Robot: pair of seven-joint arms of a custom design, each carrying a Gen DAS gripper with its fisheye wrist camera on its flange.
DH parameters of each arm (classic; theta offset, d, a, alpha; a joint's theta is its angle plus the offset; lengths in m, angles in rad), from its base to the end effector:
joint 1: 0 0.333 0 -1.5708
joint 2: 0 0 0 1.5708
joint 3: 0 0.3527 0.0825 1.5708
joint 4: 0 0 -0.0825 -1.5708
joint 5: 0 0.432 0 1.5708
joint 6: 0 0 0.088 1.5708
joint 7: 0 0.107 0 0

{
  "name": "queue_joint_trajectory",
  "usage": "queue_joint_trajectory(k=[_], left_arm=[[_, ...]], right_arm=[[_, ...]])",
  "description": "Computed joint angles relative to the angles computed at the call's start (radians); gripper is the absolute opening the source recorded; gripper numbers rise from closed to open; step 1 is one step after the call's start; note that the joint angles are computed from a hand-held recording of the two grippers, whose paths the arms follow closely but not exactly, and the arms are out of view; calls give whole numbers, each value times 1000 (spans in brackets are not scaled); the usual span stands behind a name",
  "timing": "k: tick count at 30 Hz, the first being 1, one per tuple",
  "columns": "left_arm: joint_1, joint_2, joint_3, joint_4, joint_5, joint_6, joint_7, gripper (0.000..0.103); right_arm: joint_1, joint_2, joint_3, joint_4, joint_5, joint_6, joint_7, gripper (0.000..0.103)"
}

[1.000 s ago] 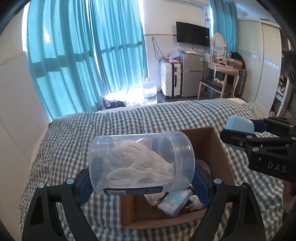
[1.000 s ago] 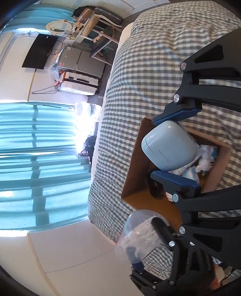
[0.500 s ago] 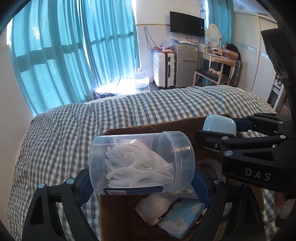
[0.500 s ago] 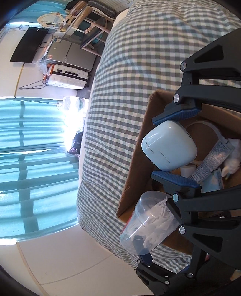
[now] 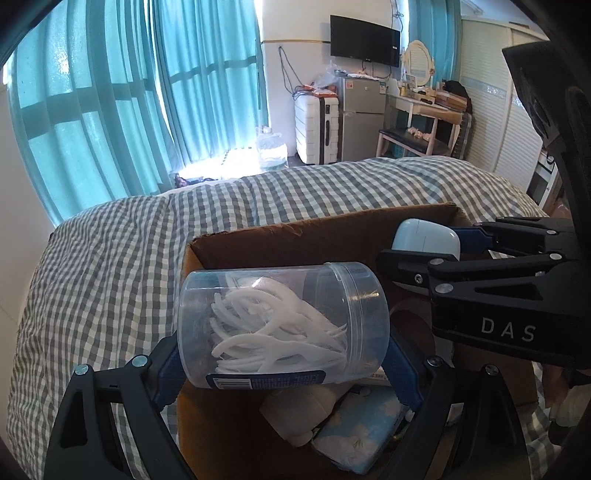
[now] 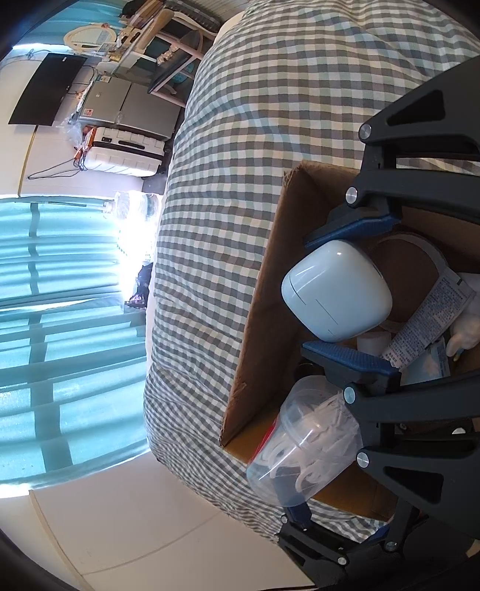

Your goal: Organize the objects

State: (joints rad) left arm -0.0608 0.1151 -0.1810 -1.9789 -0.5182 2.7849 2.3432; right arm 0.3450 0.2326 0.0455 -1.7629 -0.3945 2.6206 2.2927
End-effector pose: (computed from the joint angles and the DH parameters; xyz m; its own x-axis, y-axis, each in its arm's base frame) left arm 0.6574 -0.1348 0.4987 -0.5341 -0.8443 -0.0440 -0.5979 0.4141 -0.6863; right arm 0.6657 0.2806 0.5177 -0.0228 -0.9954 -0.0934 -0.7798 0.0762 -0.6214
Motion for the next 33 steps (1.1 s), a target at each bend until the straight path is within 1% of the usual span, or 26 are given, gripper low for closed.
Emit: queue_joint_trajectory(k=[1,2,3,5,7,9,11,12,14,19,20,21,24,28,33], left_arm=[[1,0,1,4,-1,-10,0,92],[1,-6,0,-2,-8,-4,1,96],[1,-10,0,-5,-12,-1,0,99],[5,-24,-3,-10,-43,-17,22,99],[3,-40,0,-16,-53,-24,23,100],[1,-58,3,-21,-77,-31,30,100],[-3,-78,11,-23,-73,-38,11,100],[-4,-87,15,-25,-63,-40,-2,100],[-6,-115,24,-30,-54,-41,-25,100],[-9,-196,45,-46,-56,-45,-70,101],[-10,-213,50,-50,-51,-44,-85,101],[-11,-231,55,-54,-49,-45,-96,101],[-23,-297,77,-69,-76,-54,-89,102],[-37,-402,89,-120,-59,-9,-101,102],[-78,-518,124,-168,-59,23,-90,103]], right_arm=[[-2,-2,2,-2,7,6,-4,52],[-2,-3,2,-2,7,12,-2,55],[-1,-8,1,-3,6,14,2,61],[1,-21,-2,-9,-2,17,18,64],[2,-35,-3,-15,-8,22,35,65],[3,-52,-5,-24,-15,28,68,71],[3,-66,-3,-27,-19,31,90,74],[5,-79,-4,-32,-33,30,107,80],[9,-109,-5,-45,-74,31,149,86],[8,-214,13,-87,-190,4,249,92],[11,-255,24,-93,-237,-28,299,94],[1,-260,32,-102,-223,-14,279,95],[-6,-324,68,-113,-281,-56,313,98],[-15,-418,121,-136,-355,-122,356,100],[-30,-534,190,-163,-425,-200,397,101]])
